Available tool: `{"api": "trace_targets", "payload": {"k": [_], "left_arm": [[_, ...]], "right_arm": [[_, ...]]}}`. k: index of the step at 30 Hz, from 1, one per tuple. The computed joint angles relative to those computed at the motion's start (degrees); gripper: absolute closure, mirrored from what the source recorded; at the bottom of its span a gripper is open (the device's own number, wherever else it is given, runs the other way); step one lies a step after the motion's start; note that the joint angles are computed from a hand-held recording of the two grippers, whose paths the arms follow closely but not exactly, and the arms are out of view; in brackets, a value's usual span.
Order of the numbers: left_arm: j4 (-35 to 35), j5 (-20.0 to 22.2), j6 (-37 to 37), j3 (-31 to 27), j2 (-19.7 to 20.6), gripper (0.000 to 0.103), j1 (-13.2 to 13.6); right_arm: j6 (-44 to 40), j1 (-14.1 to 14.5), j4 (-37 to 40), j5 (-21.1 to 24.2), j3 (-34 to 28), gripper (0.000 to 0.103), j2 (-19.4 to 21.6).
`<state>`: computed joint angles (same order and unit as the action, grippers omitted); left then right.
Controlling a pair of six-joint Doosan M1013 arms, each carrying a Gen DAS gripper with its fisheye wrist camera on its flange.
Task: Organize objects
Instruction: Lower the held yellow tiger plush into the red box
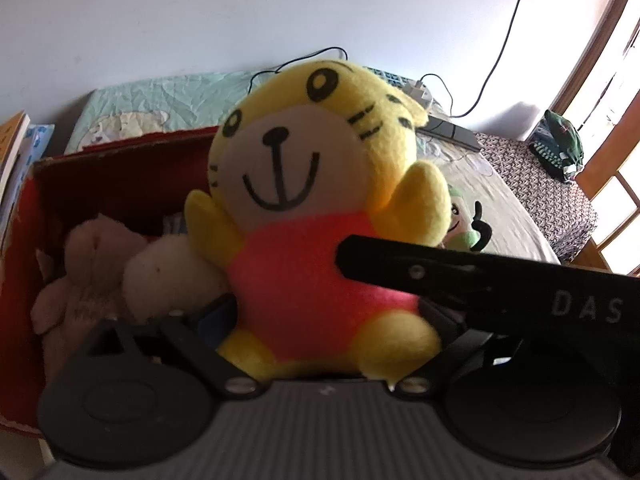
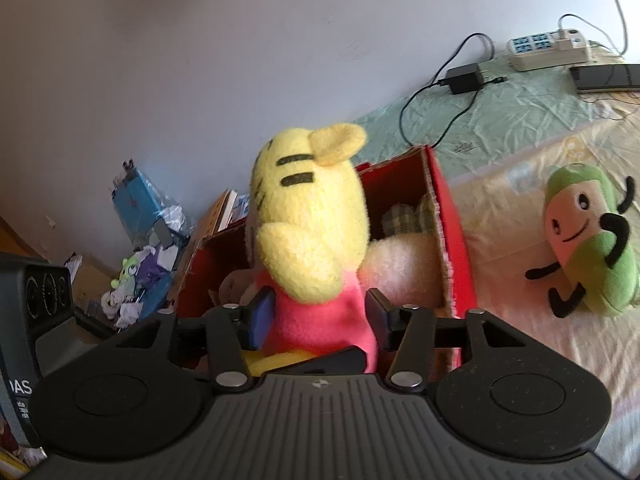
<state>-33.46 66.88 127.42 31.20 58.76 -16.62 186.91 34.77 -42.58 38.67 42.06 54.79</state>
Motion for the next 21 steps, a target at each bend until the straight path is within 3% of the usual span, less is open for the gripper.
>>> {"api": "trace_targets", "payload": {"k": [21], "left_arm": [[5.1, -7.3, 0.4, 7.3, -4.9, 0.004, -0.9]], "right_arm": [[6.8, 1.4, -7.6, 3.7, 2.4, 0.047, -1.2]]}}
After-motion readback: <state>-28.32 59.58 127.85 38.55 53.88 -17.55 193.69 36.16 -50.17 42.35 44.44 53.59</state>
